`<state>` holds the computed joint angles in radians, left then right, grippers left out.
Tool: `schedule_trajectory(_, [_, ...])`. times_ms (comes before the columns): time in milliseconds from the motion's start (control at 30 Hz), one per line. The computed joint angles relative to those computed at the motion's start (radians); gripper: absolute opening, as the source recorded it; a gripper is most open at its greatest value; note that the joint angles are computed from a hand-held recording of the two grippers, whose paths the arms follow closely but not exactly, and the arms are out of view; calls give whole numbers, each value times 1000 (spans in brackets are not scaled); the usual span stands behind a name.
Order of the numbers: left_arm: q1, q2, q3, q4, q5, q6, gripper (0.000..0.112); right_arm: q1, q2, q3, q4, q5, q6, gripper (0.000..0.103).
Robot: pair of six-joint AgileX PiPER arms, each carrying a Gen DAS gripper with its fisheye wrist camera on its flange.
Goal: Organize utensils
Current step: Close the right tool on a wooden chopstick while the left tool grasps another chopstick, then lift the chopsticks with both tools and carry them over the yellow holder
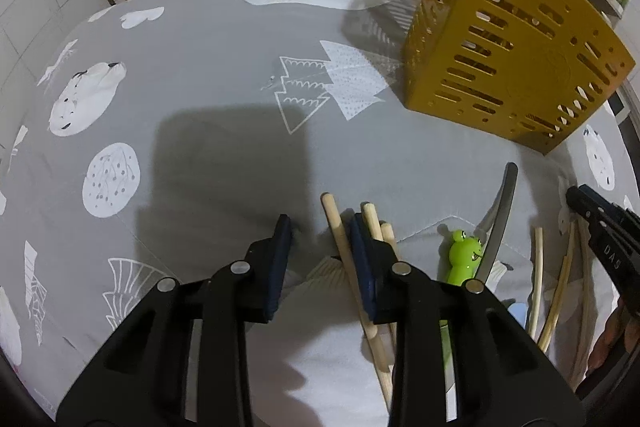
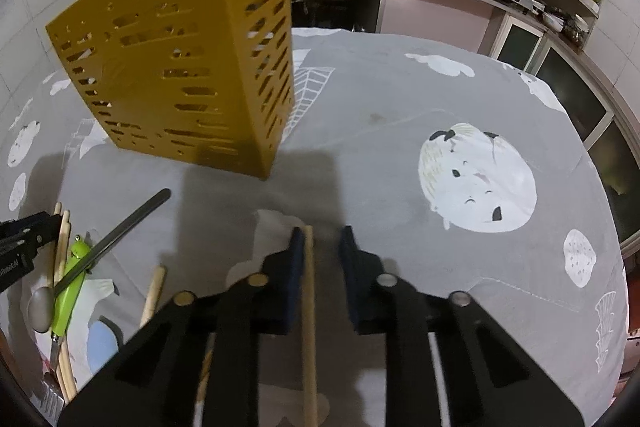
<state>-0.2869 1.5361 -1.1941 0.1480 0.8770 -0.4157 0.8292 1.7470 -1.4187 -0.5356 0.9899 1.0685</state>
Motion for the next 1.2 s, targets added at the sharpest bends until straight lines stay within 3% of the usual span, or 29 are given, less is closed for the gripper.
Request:
schedule_trajectory(367, [-28, 19, -13, 54, -3, -31, 10, -13, -10, 31, 1, -61, 71, 6])
schedule_trajectory(800, [-62, 19, -15, 112, -3, -64, 8, 4, -31, 65, -36, -84, 150, 5])
schedule_trajectory(967, [-41, -22, 12, 71, -32, -26, 8, 24, -76, 97, -76, -90, 211, 5])
schedule_trajectory(1200, [-76, -145, 74, 137, -76, -31, 8, 90, -157, 130, -212, -66, 356, 5])
